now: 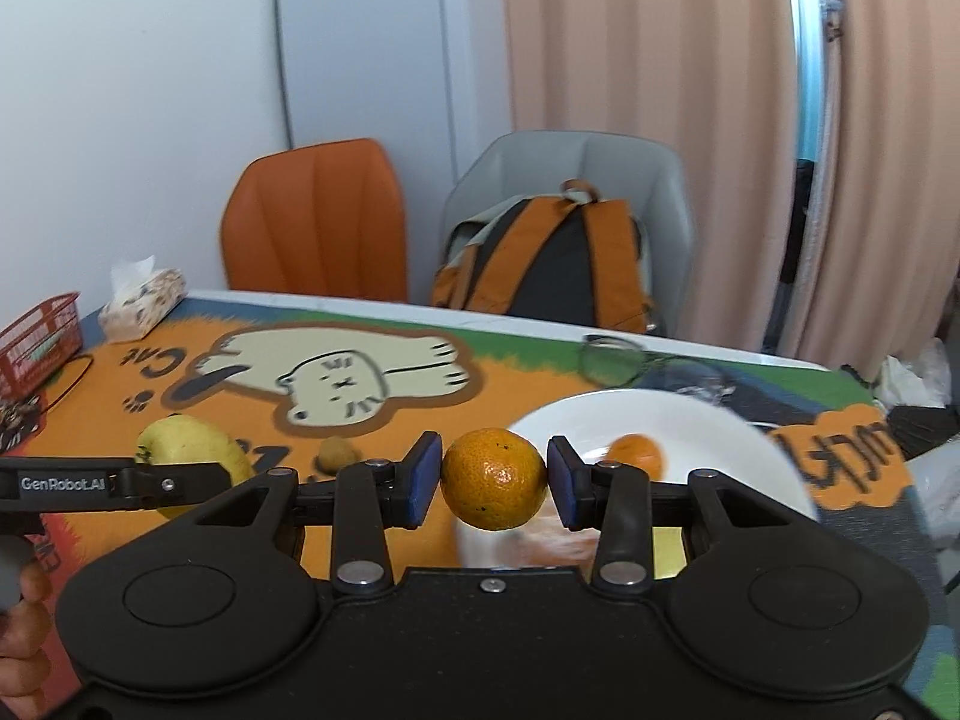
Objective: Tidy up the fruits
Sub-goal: 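Carry the pear toward the bowl with the left gripper while the right carries the mandarin over it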
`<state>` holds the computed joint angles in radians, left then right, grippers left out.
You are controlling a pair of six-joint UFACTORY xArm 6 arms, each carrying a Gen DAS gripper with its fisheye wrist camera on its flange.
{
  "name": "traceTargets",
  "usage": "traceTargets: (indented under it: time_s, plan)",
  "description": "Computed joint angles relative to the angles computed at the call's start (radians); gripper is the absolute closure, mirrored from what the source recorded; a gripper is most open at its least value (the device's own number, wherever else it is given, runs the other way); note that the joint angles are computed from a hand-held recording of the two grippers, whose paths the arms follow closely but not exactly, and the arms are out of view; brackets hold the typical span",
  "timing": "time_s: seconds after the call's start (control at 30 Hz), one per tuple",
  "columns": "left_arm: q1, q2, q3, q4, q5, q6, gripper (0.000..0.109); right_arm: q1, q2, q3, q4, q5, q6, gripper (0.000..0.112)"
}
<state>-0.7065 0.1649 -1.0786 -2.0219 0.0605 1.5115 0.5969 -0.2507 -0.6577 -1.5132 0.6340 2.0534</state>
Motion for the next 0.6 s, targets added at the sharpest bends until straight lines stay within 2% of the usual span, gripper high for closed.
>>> traceTargets:
  time_s: [0.27, 0.6]
  plan:
    - [-0.042, 0.023, -0.032, 0.025, -0.013, -0.026, 0.049, -0.035, -0.103, 0.096, 0.012, 0.022, 0.003, 0.073]
    - [-0.073, 0.045, -0.063, 0.051, -0.02, -0.047, 0.049, -0.07, -0.169, 0.17, 0.022, 0.023, 0.011, 0.073]
